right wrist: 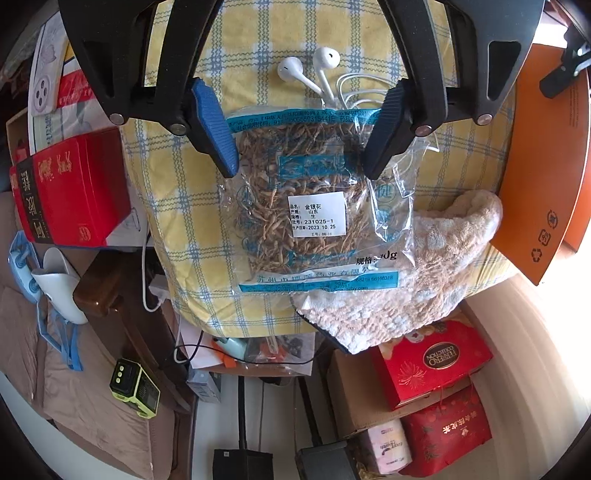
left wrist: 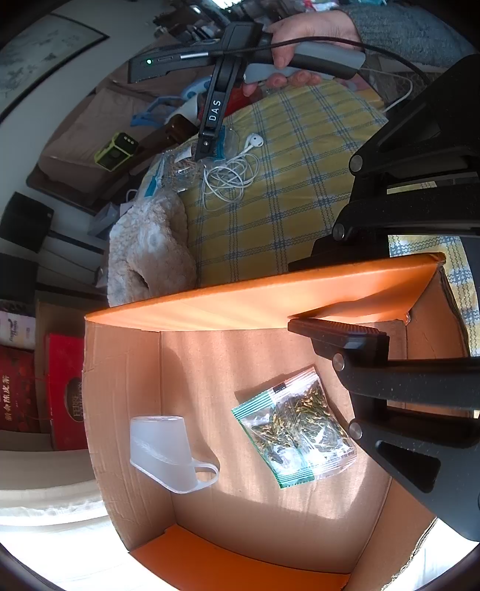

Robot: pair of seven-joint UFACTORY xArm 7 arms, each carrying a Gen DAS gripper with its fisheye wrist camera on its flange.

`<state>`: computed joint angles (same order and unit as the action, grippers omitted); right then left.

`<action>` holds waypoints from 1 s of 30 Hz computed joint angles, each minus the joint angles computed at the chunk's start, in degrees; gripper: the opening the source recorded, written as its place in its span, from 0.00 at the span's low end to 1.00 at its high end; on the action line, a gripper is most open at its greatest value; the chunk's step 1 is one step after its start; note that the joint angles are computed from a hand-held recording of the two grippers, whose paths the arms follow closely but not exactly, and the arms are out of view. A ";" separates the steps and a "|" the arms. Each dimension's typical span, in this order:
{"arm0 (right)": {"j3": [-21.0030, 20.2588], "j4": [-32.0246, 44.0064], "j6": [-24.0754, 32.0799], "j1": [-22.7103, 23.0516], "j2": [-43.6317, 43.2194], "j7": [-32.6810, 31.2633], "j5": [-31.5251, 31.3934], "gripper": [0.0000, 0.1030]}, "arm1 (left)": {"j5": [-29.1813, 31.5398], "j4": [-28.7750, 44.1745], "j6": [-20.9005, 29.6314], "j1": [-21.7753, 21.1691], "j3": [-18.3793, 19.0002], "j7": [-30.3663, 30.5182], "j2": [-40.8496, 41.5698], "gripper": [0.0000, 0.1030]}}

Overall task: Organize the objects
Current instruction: 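Grasp the clear bag of dried herbs with the right tool, then drop the herb bag into the orange box beside the jug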

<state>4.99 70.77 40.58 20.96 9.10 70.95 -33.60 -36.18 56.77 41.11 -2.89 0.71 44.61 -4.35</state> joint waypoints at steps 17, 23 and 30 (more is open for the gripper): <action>1.18 -3.67 -5.63 -1.48 -6.69 4.95 -4.67 0.30 | -0.67 0.37 0.08 0.33 -0.09 -0.09 0.49 0.20; 2.80 -2.54 -7.89 -2.49 -7.89 3.58 -3.99 0.30 | -1.22 0.03 -0.49 0.35 -0.02 0.14 0.30 0.19; 3.50 4.28 -13.18 -0.76 -3.15 -2.86 -1.07 0.30 | -1.04 -1.22 -2.68 -0.26 -0.21 -0.37 -0.42 0.19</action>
